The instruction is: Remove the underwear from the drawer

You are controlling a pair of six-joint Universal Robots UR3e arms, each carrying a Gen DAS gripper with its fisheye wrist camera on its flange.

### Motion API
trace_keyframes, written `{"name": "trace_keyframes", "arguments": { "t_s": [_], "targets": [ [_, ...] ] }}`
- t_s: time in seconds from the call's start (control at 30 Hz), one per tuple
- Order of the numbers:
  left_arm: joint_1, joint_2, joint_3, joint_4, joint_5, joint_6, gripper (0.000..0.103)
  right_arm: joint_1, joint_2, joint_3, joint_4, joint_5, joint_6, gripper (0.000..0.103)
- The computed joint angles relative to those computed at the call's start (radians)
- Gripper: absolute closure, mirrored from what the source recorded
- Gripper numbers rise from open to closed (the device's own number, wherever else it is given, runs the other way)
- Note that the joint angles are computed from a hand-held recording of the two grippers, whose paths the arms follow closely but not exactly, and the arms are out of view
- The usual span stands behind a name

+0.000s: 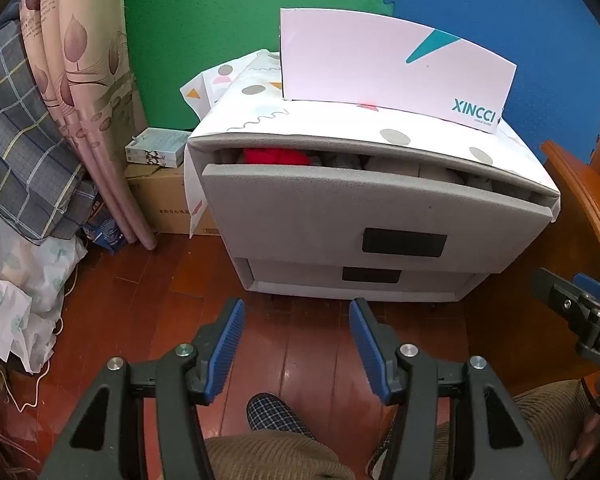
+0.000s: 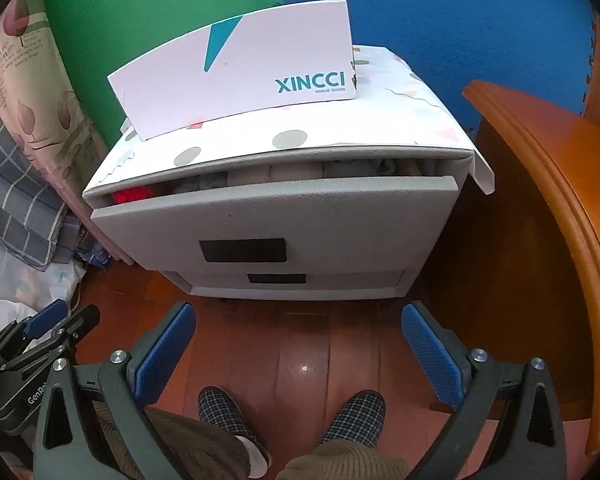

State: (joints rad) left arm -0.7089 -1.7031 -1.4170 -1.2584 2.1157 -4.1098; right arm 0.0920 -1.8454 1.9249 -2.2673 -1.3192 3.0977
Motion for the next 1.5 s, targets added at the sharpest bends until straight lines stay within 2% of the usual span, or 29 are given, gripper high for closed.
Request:
{"name": "trace_keyframes", "arguments": {
  "t_s": [1.5],
  "targets": [
    [-0.007, -0.006, -0.003, -0.003, 0.006, 0.000, 0.047, -0.024, -0.011, 0.018, 0.014, 0.020, -0.002, 0.001]
  ]
}}
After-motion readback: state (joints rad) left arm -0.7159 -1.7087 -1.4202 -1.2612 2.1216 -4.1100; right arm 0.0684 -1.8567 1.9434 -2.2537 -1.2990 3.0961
